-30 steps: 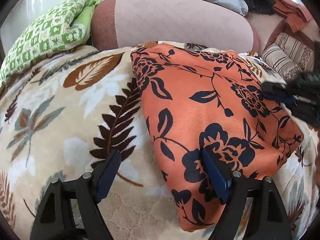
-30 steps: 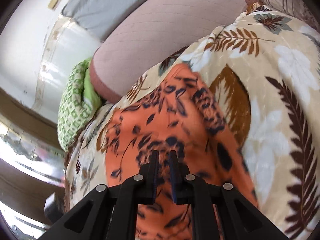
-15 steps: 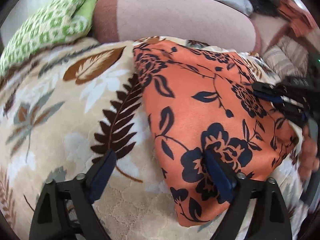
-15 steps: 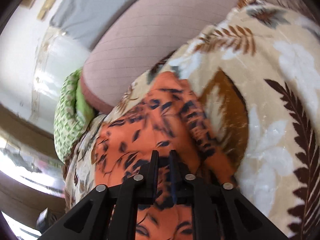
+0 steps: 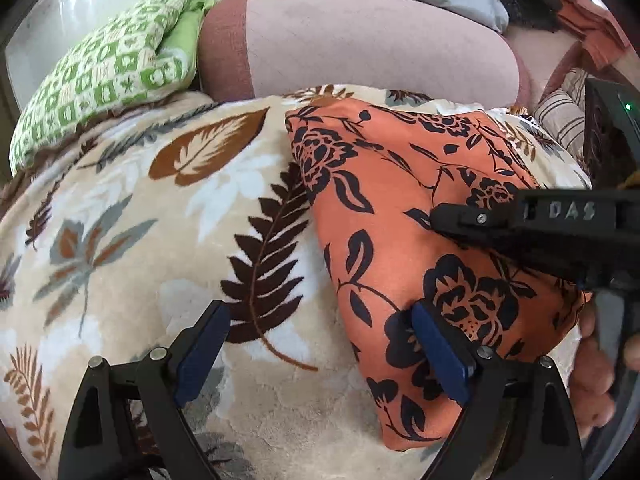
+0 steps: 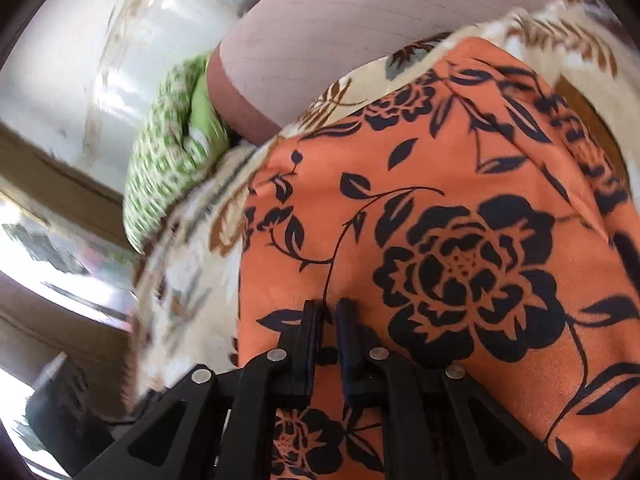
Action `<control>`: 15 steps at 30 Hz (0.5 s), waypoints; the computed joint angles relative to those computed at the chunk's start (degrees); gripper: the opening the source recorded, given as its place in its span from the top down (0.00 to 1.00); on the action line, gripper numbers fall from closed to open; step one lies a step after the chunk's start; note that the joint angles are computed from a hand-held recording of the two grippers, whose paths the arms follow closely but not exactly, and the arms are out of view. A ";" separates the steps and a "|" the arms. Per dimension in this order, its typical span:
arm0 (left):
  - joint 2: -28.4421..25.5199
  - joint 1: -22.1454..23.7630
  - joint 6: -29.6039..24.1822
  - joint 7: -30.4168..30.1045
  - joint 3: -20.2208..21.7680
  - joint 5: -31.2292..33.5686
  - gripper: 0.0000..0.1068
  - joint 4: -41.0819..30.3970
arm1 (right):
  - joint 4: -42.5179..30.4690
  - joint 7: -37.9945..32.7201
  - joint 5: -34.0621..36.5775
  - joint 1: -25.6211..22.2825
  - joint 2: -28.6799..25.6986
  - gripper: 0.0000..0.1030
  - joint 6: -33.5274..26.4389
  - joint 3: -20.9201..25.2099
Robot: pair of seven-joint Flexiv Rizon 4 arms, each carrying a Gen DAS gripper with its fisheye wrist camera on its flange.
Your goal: Fold small clothes
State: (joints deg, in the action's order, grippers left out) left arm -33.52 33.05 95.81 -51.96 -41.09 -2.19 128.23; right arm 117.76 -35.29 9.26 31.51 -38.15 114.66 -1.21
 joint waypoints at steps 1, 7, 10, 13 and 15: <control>-0.05 0.03 -0.17 -0.03 -0.06 -0.07 0.14 -0.14 | 1.00 1.96 -2.30 -0.63 0.58 0.88 0.24 0.00; 0.00 -0.30 0.77 -0.01 0.40 0.29 0.14 0.02 | 4.45 -1.53 7.09 7.17 4.04 0.87 1.08 -7.36; 0.06 -1.07 1.59 -0.39 1.23 0.96 0.14 -0.01 | 4.48 -1.47 8.83 7.54 4.17 0.87 -1.38 -8.60; -0.01 -1.73 2.36 -0.68 1.92 1.74 0.13 -0.01 | 3.79 -1.02 5.23 3.16 2.60 0.87 -2.30 -4.89; 0.00 -1.83 2.29 -0.97 2.06 2.10 0.13 -0.10 | 4.10 -0.86 4.80 3.84 3.47 0.87 -3.70 -5.80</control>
State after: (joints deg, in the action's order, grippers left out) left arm -33.52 31.23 98.10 -52.93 -39.03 -0.09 128.14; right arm 121.86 -36.15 14.06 35.34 -34.68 110.96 -7.00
